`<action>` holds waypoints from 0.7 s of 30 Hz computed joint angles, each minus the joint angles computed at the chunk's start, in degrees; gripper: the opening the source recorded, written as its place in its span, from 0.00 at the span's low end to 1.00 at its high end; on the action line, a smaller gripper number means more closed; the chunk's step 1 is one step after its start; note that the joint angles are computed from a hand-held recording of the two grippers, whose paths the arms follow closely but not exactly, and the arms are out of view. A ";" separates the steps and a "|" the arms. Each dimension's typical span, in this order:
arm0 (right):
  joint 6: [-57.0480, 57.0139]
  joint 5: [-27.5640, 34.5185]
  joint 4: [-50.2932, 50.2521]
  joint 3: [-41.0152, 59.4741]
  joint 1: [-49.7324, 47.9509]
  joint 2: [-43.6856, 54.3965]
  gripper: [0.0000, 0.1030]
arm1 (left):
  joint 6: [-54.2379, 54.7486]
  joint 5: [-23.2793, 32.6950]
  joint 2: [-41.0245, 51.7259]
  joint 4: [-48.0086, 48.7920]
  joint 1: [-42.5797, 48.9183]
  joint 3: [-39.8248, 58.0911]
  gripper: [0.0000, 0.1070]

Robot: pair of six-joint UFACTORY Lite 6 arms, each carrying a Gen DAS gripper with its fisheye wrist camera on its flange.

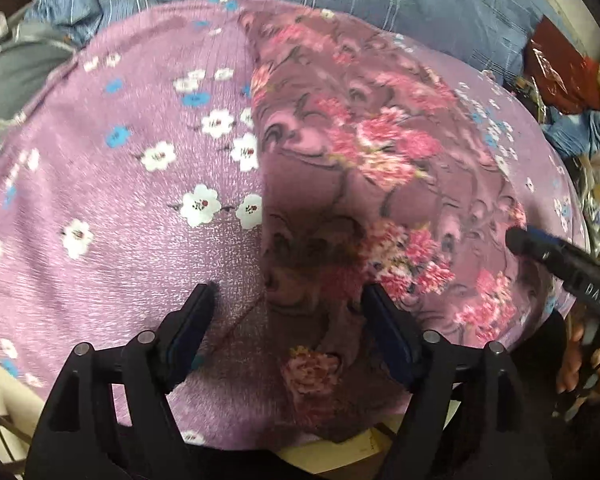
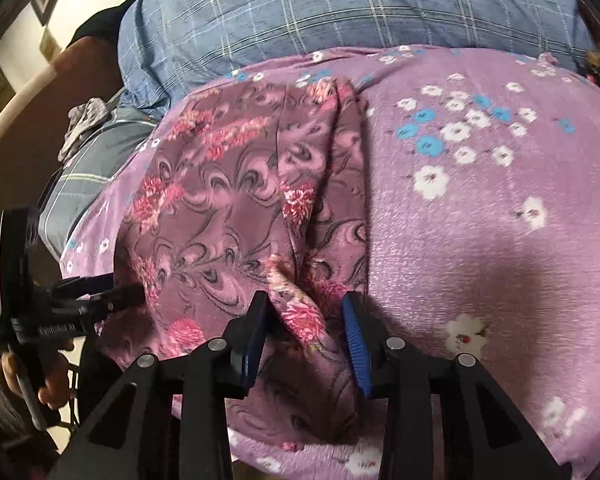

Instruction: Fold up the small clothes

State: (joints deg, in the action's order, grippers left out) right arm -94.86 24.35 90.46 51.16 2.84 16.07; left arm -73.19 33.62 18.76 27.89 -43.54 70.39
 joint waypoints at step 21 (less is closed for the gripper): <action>1.23 -7.43 2.80 -2.91 -1.54 -4.20 0.61 | 8.53 -10.46 -4.25 -5.97 3.30 -4.90 0.72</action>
